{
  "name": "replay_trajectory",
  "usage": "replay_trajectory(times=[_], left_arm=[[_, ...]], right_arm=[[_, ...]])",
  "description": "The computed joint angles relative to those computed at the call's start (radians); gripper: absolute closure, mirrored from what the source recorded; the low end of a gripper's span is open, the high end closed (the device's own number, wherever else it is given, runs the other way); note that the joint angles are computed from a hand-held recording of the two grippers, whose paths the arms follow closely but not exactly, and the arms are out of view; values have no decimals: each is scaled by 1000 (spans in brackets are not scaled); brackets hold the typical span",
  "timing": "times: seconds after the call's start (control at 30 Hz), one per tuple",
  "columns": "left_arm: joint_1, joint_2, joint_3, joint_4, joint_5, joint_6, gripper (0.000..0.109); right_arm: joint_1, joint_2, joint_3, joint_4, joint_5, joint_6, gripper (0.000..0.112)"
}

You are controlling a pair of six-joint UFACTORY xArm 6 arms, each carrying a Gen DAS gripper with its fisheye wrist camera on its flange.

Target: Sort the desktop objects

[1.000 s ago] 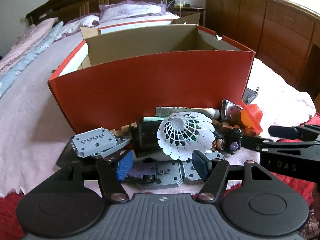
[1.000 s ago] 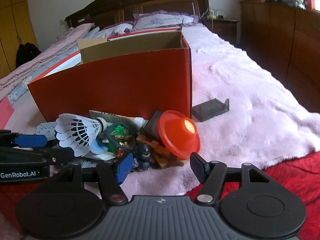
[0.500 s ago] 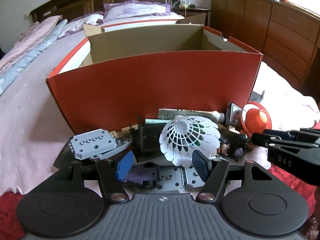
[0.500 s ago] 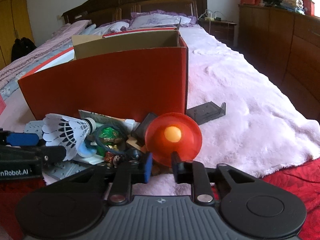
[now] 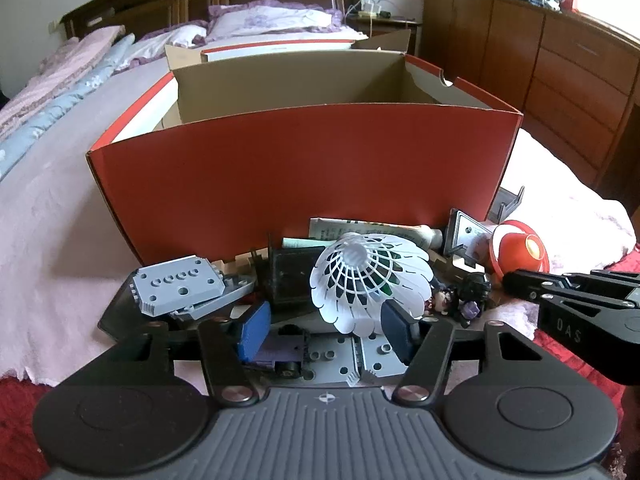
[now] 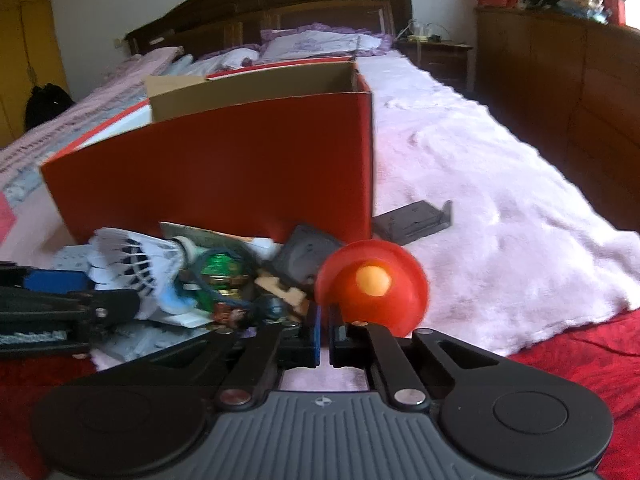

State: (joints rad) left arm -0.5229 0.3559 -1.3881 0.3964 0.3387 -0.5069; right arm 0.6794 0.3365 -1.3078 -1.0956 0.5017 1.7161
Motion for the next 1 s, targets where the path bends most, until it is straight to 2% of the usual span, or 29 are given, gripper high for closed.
replay_trajectory(times=[0.03, 0.1, 0.43, 0.67, 0.7, 0.8, 0.9, 1.0], left_arm=[[0, 1, 0, 0, 1, 0, 47], [-1, 1, 1, -3, 1, 1, 47], [-1, -9, 19, 13, -4, -9, 47], [16, -69, 105, 99, -17, -41, 47], [19, -76, 115, 97, -15, -38, 47], [25, -79, 130, 77, -4, -33, 47], [32, -74, 130, 85, 3, -51, 47], [39, -66, 121, 105, 1, -62, 46]], right_arm=[[-5, -1, 3, 0, -24, 8, 94], [-10, 2, 1, -9, -49, 31, 89], [-3, 78, -79, 52, -63, -99, 87], [5, 52, -52, 0, -50, -38, 90], [5, 44, -43, -4, -53, -31, 95], [7, 22, -17, -6, -58, -19, 95], [5, 21, -10, 40, -63, -56, 101], [-3, 26, -2, 70, -84, -56, 100]])
